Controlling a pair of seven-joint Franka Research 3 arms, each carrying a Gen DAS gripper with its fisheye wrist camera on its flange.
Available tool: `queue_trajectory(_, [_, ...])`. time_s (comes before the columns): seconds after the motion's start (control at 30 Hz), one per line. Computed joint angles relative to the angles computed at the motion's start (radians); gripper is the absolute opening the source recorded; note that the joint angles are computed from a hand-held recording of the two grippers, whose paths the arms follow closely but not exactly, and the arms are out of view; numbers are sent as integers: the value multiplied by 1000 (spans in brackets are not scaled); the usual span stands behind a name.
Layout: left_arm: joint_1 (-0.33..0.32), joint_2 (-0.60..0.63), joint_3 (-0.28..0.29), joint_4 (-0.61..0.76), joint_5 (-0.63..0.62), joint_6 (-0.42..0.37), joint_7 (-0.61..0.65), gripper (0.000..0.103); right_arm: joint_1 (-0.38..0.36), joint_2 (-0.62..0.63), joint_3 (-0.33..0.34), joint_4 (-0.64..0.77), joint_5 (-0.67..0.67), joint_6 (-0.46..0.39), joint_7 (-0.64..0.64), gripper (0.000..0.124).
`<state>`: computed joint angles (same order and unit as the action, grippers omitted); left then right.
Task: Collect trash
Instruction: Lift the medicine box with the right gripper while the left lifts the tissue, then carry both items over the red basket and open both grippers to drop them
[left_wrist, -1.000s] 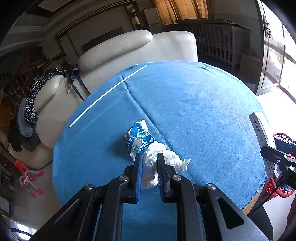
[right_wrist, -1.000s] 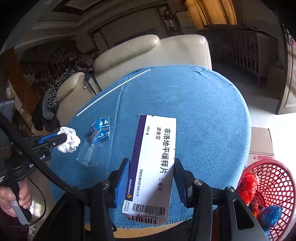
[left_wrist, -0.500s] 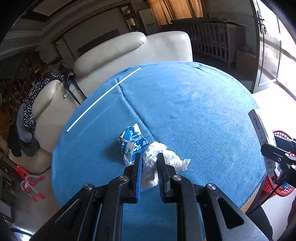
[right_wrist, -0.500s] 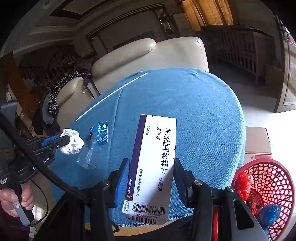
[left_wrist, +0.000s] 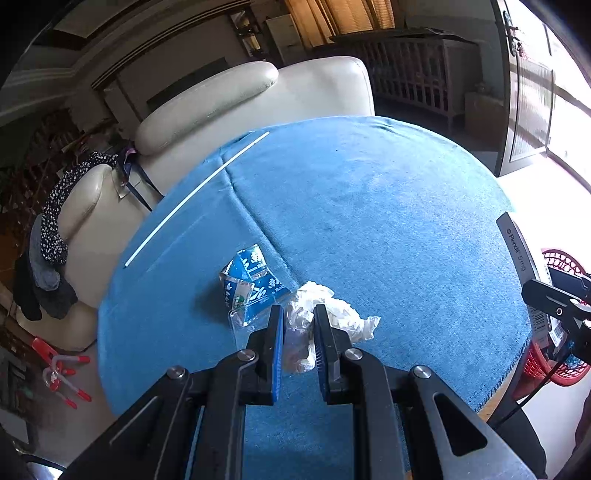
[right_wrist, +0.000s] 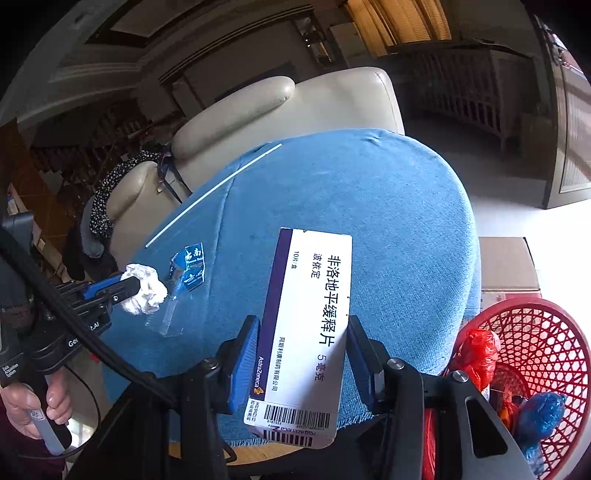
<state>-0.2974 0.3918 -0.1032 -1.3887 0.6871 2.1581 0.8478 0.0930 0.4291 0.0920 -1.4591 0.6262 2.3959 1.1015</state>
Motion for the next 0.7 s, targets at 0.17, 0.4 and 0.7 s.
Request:
queue_trajectory(0.17, [-12,19,-2,29,9,-3,19,17,-5,-13,-2,-19,10,12,-2,49])
queue_trajectory(0.4, [-36,48,2,79,20,-11,52,17,-14,-23,-11,-37,18,33,11,49])
queue_trajectory(0.7, [-67,107,7,172,11,-10,119,17,-31,-38,-23,-58,16,58,28,49])
